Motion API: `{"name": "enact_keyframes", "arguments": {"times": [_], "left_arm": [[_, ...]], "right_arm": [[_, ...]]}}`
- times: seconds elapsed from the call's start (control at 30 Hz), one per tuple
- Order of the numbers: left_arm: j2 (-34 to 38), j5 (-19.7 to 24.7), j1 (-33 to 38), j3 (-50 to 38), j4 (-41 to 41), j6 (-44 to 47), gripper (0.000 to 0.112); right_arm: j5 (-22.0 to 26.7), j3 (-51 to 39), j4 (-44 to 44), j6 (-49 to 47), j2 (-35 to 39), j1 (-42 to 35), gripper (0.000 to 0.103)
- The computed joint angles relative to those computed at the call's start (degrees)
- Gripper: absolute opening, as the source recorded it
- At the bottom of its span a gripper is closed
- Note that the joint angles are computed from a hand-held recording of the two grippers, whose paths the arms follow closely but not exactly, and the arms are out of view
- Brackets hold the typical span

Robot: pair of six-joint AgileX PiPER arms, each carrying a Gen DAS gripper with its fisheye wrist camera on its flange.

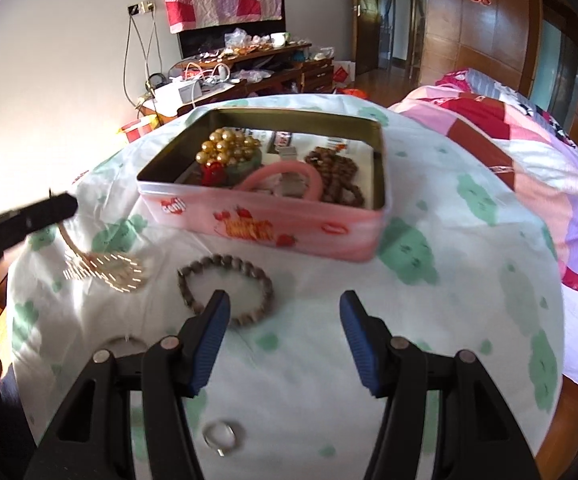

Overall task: Organize jewelry
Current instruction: 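Grasp the grey bead bracelet with the right tool while the left tool lifts the pearl necklace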

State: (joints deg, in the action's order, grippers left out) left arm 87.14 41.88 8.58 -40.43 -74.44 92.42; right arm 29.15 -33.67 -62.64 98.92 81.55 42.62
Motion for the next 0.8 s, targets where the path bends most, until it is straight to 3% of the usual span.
{"name": "enact_keyframes", "arguments": {"times": [0.13, 0.3, 0.37, 0.53, 0.8], "left_arm": [[1.0, -1.6, -0.8, 0.6, -1.3, 2.1, 0.005], [2.1, -2.7, -1.4, 1.0, -2.5, 4.1, 0.005], [2.0, -2.4, -1.3, 1.0, -2.2, 4.0, 0.005], [0.2, -1.1, -0.5, 0.9, -1.2, 2.7, 0.005], [-2.8, 0.8, -0.8, 0.0, 0.2, -0.1, 0.005]], "right_arm": [[-1.5, -3.0, 3.5, -5.7, 4.2, -1.5, 0.060], [-2.6, -2.1, 3.1, -5.0, 5.3, -1.3, 0.041], [-3.8, -1.1, 2.9, -4.7, 4.1, -1.7, 0.011], [-5.3, 1.8, 0.5, -0.9, 1.2, -1.0, 0.011], [-1.1, 4.6, -3.2, 5.5, -5.0, 2.6, 0.011]]}}
